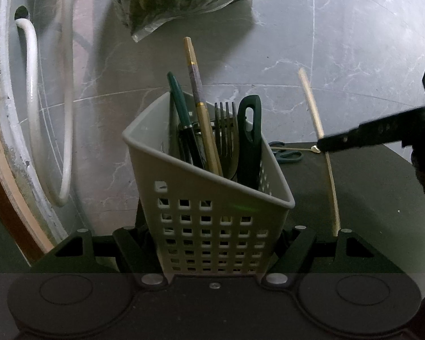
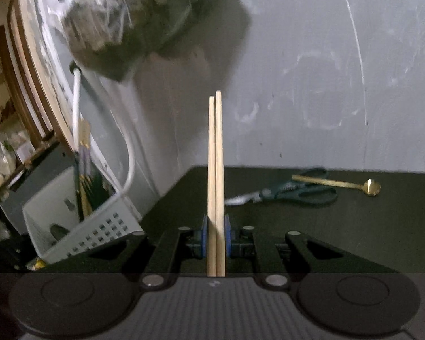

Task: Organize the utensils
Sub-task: 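Lift the wooden chopsticks and lower them into the white basket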

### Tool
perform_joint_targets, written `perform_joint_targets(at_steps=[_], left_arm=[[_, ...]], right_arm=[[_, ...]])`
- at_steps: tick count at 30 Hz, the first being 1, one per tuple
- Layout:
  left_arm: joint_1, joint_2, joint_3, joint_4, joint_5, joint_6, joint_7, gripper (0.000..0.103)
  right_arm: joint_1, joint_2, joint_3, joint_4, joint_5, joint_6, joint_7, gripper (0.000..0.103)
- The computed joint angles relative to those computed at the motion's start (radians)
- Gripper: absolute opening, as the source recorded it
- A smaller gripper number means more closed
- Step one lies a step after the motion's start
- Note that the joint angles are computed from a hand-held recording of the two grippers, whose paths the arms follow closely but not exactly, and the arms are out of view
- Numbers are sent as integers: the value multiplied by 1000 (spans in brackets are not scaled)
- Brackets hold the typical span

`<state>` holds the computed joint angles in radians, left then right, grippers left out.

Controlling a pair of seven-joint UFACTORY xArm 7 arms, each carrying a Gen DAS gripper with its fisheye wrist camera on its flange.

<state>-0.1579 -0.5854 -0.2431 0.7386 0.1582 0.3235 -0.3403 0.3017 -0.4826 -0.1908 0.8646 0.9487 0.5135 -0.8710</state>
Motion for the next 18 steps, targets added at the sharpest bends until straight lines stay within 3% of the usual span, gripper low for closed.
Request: perform_joint_targets(at_steps=[8,18], left_arm=[[-11,7,10,0,-4,-8,14,76],[-17,14,16,-1,-13,-18,30,76]], right_arm=[[50,-18,-13,51,77,-62,-97,14],[173,-51,-54,183,230,-5,-304,14]])
